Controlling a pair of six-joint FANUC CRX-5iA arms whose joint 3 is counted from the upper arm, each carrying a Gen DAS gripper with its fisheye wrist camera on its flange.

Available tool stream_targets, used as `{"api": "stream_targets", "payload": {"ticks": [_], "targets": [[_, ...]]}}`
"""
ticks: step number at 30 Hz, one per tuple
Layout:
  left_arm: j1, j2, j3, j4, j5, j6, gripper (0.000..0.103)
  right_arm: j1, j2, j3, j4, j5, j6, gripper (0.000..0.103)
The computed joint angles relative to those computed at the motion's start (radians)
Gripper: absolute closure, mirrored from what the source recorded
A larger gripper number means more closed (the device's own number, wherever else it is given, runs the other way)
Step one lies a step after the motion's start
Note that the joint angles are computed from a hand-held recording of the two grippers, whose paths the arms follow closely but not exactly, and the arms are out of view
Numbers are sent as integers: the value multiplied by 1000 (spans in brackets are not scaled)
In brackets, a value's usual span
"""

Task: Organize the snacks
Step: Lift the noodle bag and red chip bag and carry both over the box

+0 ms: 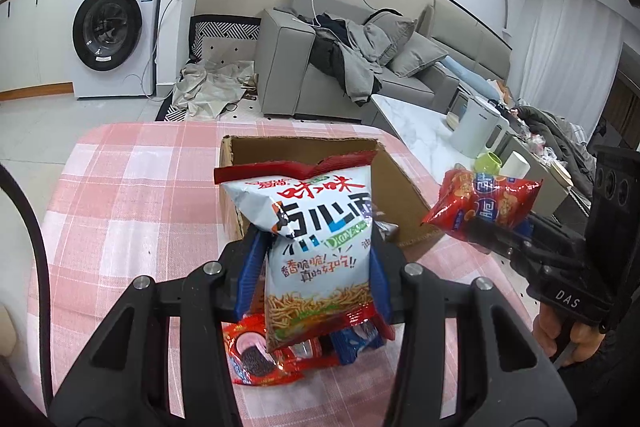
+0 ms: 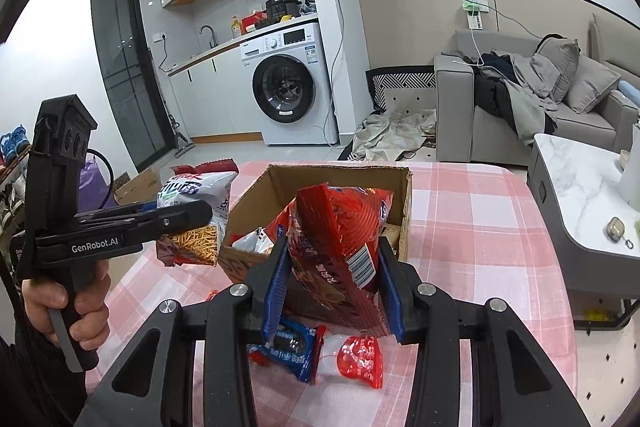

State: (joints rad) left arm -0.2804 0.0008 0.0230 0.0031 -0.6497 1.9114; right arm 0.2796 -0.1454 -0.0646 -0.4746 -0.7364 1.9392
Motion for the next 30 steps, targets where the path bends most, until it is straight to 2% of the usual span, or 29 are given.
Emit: {"api": "stream_targets", "payload": {"ticks": [17, 30], "targets": [[2, 144, 154, -74, -58, 49, 60, 3, 94, 68, -8, -3, -13, 62], [13, 236, 224, -73, -72, 19, 61, 24, 171, 123, 13, -13, -37, 62]]}}
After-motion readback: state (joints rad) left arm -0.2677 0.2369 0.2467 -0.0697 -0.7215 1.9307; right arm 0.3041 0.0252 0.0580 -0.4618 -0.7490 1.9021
